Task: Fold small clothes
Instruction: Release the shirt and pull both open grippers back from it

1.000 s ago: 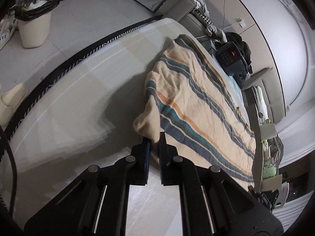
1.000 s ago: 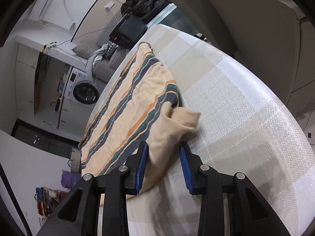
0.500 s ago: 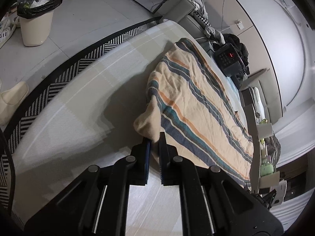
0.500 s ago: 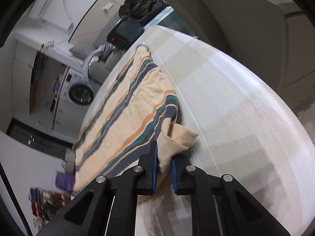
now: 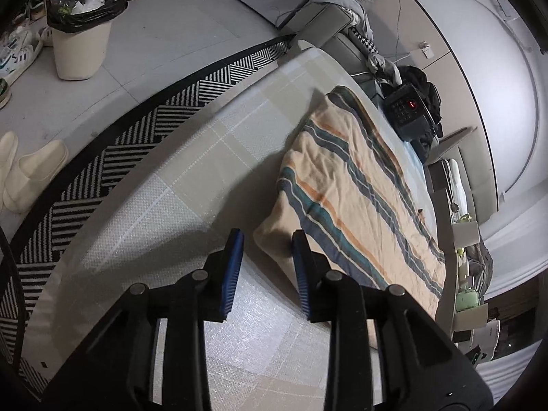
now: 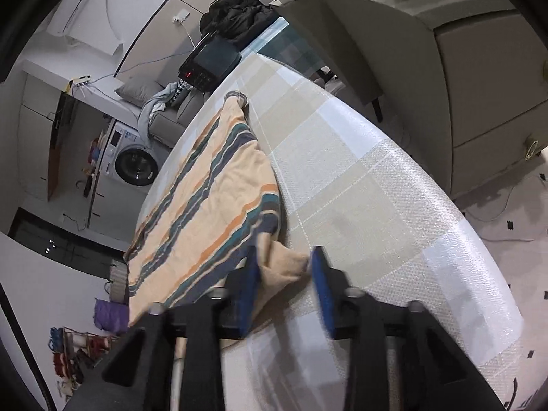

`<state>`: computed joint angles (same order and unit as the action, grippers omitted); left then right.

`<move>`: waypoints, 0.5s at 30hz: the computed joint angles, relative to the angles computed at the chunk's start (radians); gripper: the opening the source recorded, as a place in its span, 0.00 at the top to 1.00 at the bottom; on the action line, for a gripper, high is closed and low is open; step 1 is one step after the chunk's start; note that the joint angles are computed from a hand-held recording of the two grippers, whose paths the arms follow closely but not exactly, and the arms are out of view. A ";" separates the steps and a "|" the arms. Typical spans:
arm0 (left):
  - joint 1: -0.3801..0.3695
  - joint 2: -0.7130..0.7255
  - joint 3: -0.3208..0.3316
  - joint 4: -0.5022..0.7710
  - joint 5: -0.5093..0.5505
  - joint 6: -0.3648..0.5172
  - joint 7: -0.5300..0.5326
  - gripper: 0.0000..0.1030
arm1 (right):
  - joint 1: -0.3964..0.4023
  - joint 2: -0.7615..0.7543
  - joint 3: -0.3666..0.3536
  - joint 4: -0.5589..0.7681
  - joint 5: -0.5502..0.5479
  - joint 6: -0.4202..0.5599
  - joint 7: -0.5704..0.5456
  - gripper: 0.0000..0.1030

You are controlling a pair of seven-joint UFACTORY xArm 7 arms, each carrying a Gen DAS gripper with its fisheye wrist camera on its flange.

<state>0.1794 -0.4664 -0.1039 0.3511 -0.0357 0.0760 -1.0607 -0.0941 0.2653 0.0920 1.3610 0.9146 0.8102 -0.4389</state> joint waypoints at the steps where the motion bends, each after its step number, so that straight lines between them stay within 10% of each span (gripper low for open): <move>1: 0.010 0.000 -0.016 0.009 0.004 0.009 -0.011 0.76 | -0.006 -0.008 0.003 -0.010 0.019 0.000 -0.024 0.84; 7: 0.020 0.019 -0.039 0.031 0.026 0.026 -0.046 0.76 | -0.001 -0.020 -0.019 -0.019 -0.067 0.039 -0.038 0.89; 15: 0.040 0.018 -0.066 0.059 0.082 0.059 -0.085 0.76 | -0.052 -0.004 -0.021 0.005 0.032 0.102 -0.127 0.58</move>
